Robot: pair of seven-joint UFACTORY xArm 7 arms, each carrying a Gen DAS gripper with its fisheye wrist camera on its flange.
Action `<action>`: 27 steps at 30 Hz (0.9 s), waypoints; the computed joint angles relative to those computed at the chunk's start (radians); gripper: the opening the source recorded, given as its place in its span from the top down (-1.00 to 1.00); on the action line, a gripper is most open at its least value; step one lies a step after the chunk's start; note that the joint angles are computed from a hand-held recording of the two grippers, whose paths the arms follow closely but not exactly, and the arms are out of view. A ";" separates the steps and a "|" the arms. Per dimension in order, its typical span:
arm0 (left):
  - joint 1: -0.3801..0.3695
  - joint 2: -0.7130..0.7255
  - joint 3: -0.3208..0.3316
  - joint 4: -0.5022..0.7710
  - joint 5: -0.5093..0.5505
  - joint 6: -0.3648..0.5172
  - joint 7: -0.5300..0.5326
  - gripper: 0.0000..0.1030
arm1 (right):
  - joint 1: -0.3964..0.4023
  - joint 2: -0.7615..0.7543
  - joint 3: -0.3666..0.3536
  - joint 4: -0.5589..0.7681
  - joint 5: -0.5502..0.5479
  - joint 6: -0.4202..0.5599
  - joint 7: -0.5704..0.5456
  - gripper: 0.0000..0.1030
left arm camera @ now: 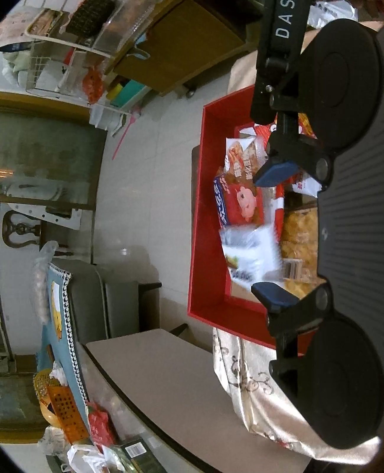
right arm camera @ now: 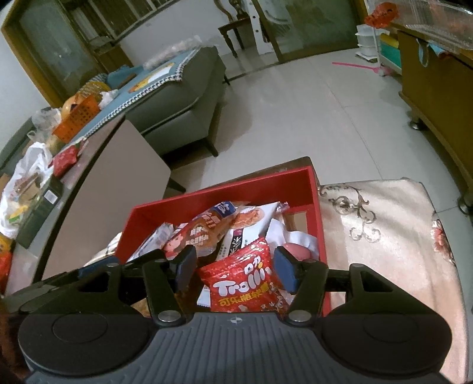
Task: Organize snacks
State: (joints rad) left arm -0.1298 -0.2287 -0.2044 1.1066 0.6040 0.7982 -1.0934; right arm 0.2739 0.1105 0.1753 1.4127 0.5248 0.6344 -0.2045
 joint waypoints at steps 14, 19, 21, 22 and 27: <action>-0.011 -0.056 -0.018 -0.016 -0.042 0.068 0.020 -0.27 | 0.012 -0.048 -0.009 -0.035 -0.090 -0.009 0.041 -0.70; -0.017 -0.096 -0.029 -0.034 -0.068 0.092 0.028 -0.27 | 0.020 -0.091 -0.015 -0.075 -0.133 -0.010 0.066 -0.73; -0.015 -0.123 -0.033 -0.053 -0.082 0.098 0.026 -0.28 | 0.023 -0.117 -0.018 -0.101 -0.145 -0.011 0.078 -0.74; -0.013 -0.134 -0.036 -0.060 -0.091 0.103 0.022 -0.28 | 0.024 -0.134 -0.020 -0.119 -0.149 -0.010 0.079 -0.75; -0.010 -0.210 -0.046 -0.116 -0.148 0.128 0.033 -0.28 | 0.036 -0.217 -0.026 -0.197 -0.198 -0.001 0.097 -0.76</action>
